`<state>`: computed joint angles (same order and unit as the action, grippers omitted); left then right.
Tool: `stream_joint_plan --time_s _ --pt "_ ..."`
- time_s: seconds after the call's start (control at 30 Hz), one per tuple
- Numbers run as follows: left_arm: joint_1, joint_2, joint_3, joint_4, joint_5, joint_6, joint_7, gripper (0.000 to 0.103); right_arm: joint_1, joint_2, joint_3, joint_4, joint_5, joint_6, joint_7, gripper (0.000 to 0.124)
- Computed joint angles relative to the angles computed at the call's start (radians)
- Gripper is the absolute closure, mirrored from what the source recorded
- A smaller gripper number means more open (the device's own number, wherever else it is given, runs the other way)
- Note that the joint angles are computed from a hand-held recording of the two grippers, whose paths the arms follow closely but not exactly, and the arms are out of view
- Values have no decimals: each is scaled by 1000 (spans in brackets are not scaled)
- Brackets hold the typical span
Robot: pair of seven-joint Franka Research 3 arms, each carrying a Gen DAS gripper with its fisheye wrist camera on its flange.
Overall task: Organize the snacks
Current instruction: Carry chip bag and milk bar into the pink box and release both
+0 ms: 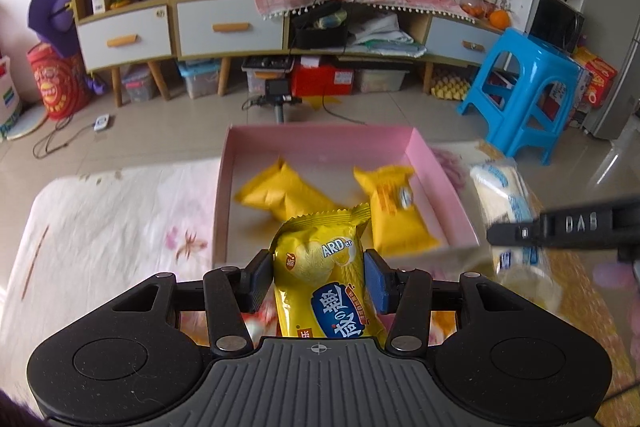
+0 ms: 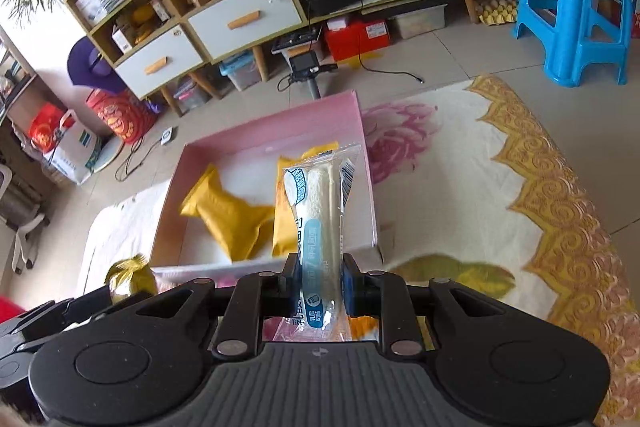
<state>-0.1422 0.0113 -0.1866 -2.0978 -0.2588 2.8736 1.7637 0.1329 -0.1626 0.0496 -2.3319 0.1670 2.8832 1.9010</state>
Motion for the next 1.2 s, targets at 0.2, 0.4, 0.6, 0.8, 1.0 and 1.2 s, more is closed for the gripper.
stream_joint_plan --time_s 0.2,0.4,0.6,0.8,1.0,1.2 --pt "-5 141 -18 133 144 55 -126 57 -26 91 4 67 -126 31 61 113" --pt "-31 263 0 247 335 81 -314 57 4 166 -28 119 -71 68 -16 113" --pt "-91 357 60 351 498 78 -499 57 16 203 -41 142 -2 115 -86 113" --pt "-122 402 101 389 637 95 -633 56 11 224 -28 152 176 146 -208 113" --pt "-94 412 71 400 654 77 -662 53 18 232 -27 162 253 151 -273 108" --pt "-109 385 102 370 713 83 -715 34 28 224 -43 159 213 140 -231 92"
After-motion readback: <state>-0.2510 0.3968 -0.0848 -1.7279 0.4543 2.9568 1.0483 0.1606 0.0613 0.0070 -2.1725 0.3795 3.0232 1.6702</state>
